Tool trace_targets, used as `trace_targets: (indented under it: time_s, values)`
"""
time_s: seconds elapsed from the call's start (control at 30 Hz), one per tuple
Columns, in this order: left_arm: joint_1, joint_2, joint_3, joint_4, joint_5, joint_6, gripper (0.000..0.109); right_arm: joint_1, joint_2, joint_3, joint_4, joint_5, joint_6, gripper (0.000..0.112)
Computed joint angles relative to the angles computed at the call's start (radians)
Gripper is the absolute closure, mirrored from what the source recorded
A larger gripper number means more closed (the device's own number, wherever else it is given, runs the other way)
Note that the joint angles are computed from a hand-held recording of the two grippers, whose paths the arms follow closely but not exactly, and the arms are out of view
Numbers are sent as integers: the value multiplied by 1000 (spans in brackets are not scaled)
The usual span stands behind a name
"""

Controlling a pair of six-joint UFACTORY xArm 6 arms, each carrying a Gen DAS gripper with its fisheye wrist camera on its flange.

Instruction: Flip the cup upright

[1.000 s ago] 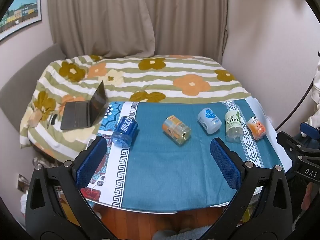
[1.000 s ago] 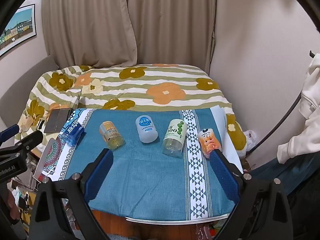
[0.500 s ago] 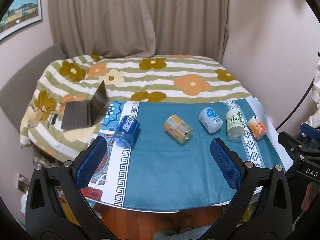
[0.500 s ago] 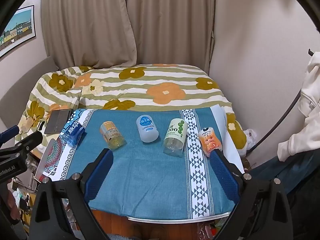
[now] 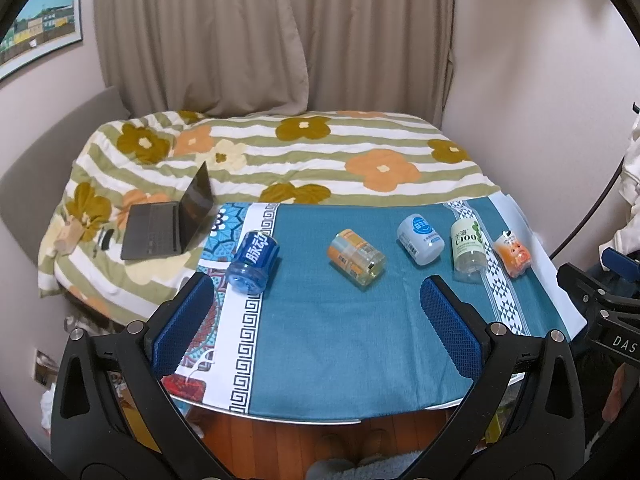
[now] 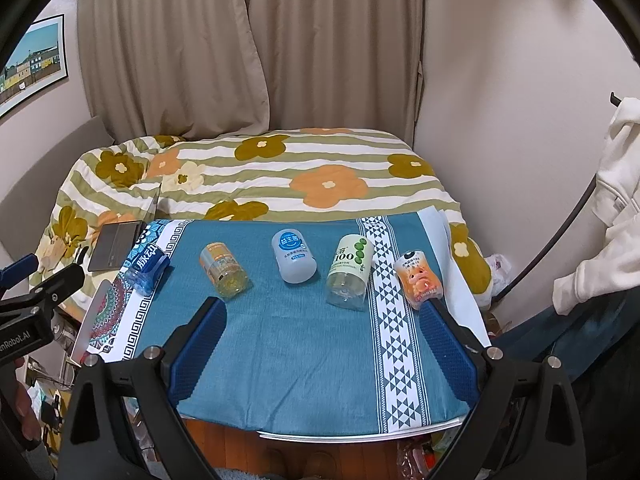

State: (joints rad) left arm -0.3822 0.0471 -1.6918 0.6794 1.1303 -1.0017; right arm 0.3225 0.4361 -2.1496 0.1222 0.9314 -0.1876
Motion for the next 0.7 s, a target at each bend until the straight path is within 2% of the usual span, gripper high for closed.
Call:
trace_targets:
  time_s: [0.3, 0.57, 0.7]
  values:
    - [11, -4, 7, -21, -14, 10, 6, 0, -13, 23, 3, -11, 3, 16]
    - [60, 15, 20, -140, -115, 122, 6, -11, 24, -38, -20, 35, 63, 16]
    - [67, 86, -50, -194, -107, 163, 6, -35, 65, -72, -6, 54, 61, 16]
